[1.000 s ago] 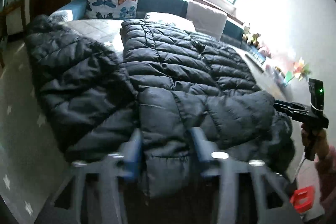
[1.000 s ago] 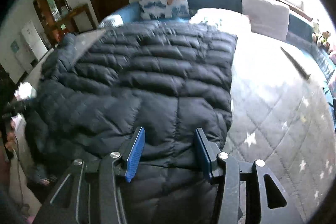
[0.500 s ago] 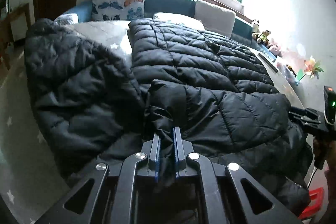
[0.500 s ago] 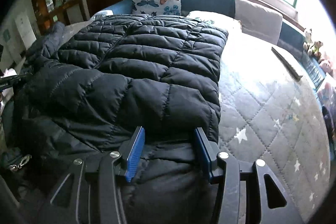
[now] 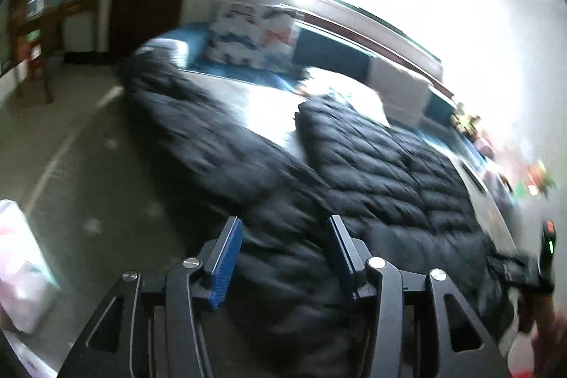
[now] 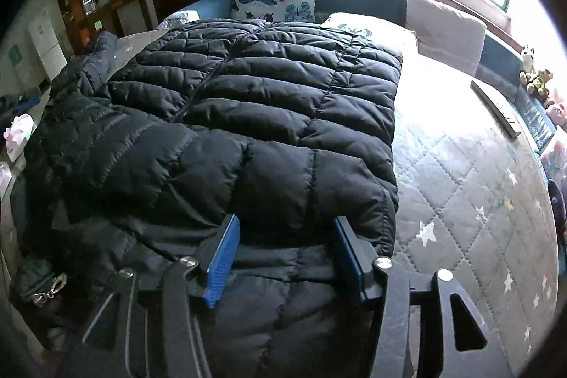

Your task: Fold large clothes

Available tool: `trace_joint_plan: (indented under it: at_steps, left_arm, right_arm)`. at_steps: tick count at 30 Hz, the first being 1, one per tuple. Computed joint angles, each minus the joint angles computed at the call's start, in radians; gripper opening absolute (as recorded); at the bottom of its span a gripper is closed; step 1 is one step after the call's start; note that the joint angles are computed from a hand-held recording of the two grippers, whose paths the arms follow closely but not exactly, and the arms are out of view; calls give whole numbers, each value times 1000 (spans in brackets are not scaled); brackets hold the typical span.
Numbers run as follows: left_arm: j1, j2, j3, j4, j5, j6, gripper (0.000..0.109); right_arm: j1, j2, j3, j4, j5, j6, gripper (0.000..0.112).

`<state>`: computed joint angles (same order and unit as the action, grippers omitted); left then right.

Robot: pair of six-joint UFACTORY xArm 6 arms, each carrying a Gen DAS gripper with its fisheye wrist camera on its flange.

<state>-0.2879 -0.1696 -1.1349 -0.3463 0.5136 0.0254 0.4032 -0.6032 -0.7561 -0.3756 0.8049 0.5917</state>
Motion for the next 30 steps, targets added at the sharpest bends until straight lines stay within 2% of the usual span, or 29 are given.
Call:
trace_joint_plan:
  at_steps: [7, 9, 15, 19, 22, 25, 30]
  left_arm:
    - [134, 244, -239, 43, 95, -126, 53]
    - [159, 318, -304, 8, 127, -116, 53]
    - [168, 468, -441, 51, 157, -136, 55]
    - [204, 546, -532, -112, 181, -119, 54]
    - [230, 586, -589, -188, 151, -123, 53]
    - [249, 640, -683, -135, 153, -184, 53]
    - [264, 796, -924, -56, 275, -270, 54]
  right_arm:
    - [10, 20, -28, 9, 29, -2, 61]
    - [7, 19, -23, 16, 21, -1, 61]
    - [-2, 24, -25, 48, 19, -23, 63]
    - [-1, 36, -41, 55, 32, -31, 64]
    - [0, 36, -58, 67, 40, -36, 64]
    - [-7, 27, -68, 88, 14, -51, 64]
    - [-11, 58, -89, 108, -12, -73, 63]
